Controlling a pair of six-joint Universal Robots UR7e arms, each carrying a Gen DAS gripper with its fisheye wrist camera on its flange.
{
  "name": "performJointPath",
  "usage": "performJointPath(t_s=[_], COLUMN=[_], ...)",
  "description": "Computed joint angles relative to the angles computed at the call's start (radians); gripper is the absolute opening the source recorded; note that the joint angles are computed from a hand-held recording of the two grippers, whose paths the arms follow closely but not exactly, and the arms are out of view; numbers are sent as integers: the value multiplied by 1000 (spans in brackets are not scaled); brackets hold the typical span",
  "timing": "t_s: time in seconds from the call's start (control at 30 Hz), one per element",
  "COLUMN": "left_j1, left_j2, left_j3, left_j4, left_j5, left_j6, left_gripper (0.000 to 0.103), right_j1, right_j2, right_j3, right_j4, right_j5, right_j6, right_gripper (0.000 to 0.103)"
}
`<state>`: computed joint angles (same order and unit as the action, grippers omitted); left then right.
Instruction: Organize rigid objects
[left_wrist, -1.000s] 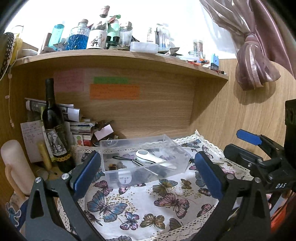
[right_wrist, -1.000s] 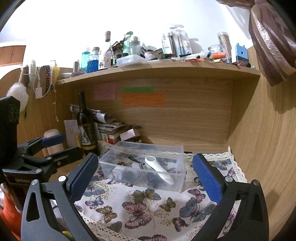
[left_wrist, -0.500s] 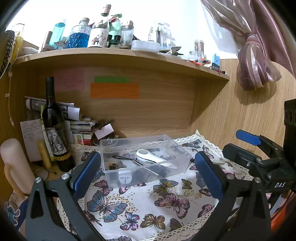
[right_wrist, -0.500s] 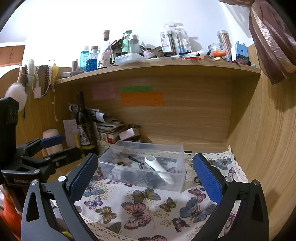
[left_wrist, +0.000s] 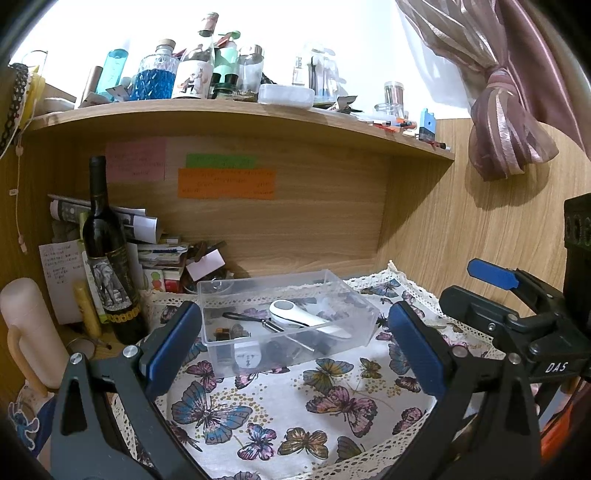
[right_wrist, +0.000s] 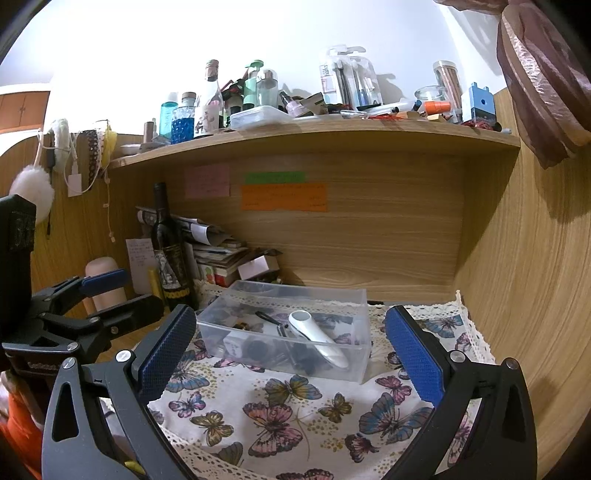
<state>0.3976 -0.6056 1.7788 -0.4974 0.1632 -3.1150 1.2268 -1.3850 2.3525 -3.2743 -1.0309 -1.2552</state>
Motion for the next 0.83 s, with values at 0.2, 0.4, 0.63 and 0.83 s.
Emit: performJointPath(t_s=[0.2, 0.4, 0.63, 0.83], left_j1=[-5, -1, -2, -3], left_j2=[-9, -15, -29, -29], left_j3=[20, 28, 54, 54], left_j4=[-71, -84, -153, -147], left_j5=[0, 3, -6, -9], left_j6=[78, 78, 133, 126], left_gripper=[103, 103, 103, 103], right_j1=[0, 3, 9, 13], right_j2=[0, 3, 16, 19], right_j3=[0, 3, 1, 0], right_j4=[0, -6, -17, -15], right_j5=[0, -7, -25, -29], right_j6=[-1, 0, 12, 14], right_gripper=[103, 103, 103, 103])
